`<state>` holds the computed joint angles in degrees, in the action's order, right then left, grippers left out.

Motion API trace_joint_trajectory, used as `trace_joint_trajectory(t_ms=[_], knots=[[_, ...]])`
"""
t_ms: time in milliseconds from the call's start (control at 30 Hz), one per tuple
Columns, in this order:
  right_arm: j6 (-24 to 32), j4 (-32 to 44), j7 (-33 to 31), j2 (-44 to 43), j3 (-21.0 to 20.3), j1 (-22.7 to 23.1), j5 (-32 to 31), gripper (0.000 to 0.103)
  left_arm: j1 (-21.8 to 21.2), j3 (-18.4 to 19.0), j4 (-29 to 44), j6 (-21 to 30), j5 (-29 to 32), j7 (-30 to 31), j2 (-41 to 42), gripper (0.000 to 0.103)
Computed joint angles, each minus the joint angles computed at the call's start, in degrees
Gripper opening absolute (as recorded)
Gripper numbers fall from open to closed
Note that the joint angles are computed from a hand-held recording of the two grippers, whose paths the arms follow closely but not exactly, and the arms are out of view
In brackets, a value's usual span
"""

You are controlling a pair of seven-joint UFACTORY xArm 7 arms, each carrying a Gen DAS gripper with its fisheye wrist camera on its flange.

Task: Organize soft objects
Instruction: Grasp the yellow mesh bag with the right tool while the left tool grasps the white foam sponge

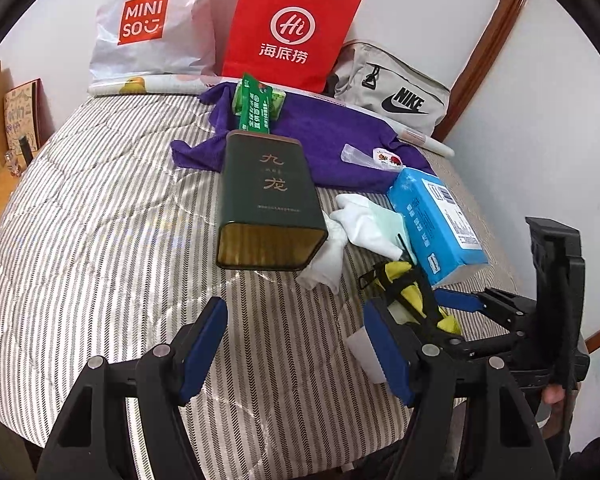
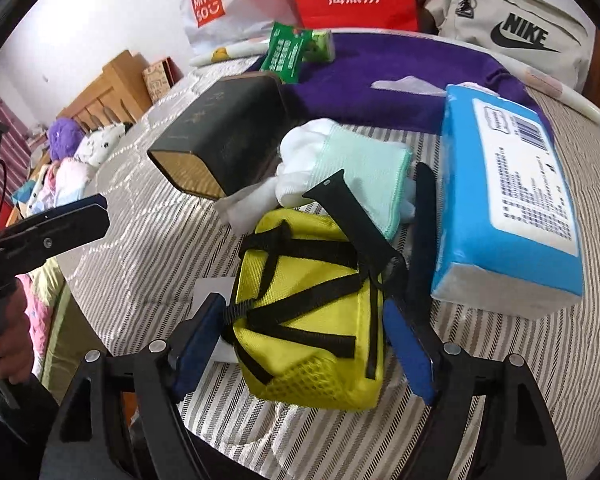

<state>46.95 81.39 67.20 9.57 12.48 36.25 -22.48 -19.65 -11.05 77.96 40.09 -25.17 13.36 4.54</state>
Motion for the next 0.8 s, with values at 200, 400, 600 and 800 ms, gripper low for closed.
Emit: trace_joint_trajectory(t_ms=[200, 400, 600, 800], knots=[[0.0, -0.4, 0.7, -0.4, -0.4, 0.6, -2.2, 0.061, -0.1, -0.1, 0.1, 0.4, 0.1, 0.2, 0.6, 0.069], [-3.0, -3.8, 4.1, -4.2, 0.4, 0.1, -6.9, 0.045, -0.1, -0.3, -0.2, 0.7, 0.0, 0.6, 1.0, 0.069], [-2.8, -5.3, 6.3, -5.4, 1.7, 0.1, -10.1, 0.041, -0.7, -0.7, -0.9, 1.1, 0.3, 1.2, 0.9, 0.069], [-3.4, -9.8, 14.1, -10.2, 3.5, -0.8, -16.7, 0.040, -1.0, -1.5, -2.4, 0.3, -4.1, 7.6, 0.0, 0.069]])
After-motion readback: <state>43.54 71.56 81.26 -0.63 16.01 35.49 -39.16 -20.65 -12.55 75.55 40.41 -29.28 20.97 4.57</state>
